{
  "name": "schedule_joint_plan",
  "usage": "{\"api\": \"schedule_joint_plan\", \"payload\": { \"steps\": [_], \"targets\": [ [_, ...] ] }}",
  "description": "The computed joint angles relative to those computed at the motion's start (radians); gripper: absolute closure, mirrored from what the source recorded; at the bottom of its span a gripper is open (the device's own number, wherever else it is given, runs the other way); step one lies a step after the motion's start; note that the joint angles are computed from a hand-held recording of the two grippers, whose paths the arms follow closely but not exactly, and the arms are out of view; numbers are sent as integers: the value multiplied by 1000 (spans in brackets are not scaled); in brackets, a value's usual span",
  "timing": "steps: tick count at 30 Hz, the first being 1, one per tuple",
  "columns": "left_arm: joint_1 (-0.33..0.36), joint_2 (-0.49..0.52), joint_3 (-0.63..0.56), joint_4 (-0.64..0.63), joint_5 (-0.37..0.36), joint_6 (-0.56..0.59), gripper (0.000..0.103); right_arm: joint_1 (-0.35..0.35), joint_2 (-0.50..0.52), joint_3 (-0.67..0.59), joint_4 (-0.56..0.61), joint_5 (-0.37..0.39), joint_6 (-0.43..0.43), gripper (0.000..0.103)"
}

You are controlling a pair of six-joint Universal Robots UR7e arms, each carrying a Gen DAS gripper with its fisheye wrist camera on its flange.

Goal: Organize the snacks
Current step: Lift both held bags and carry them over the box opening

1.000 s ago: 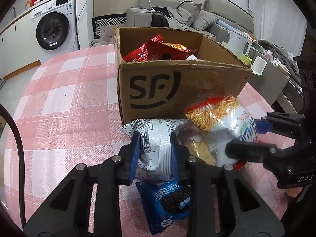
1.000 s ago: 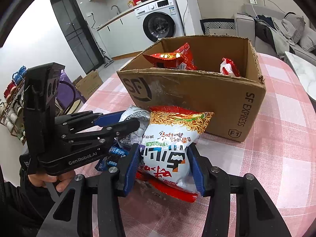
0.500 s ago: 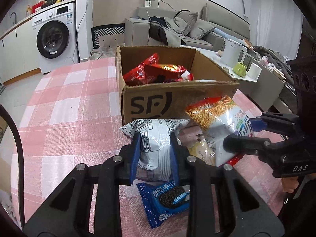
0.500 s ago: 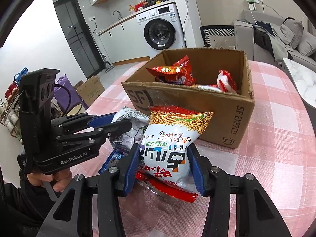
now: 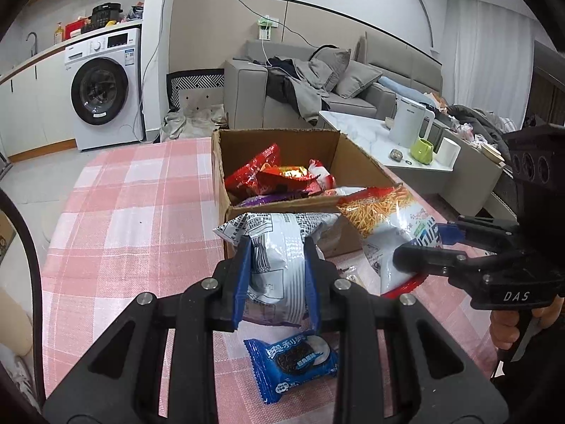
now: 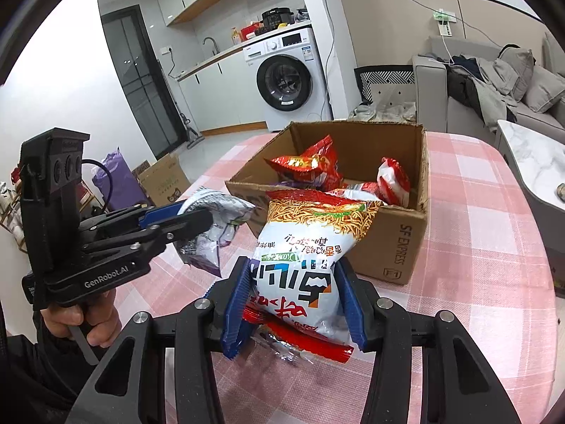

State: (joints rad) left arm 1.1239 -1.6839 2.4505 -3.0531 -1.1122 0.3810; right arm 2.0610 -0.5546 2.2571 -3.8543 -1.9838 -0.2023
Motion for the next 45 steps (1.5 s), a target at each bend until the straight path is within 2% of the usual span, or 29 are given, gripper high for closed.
{"api": "schedule_joint_plan", "payload": {
  "steps": [11, 19, 39, 45],
  "targets": [
    [-41, -2, -23, -18, 18, -37, 79, 11, -12, 2, -52, -5, -1, 54],
    [-75, 50, -63, -55, 49, -19, 79, 5, -40, -9, -59, -24, -2, 54],
    [-36, 199, -198, -94, 35, 17, 79, -1, -45, -72, -26, -51, -20, 54],
    [-19, 261, -258, -100, 34, 27, 79, -13, -43, -111, 17, -52, -27, 54]
  ]
}}
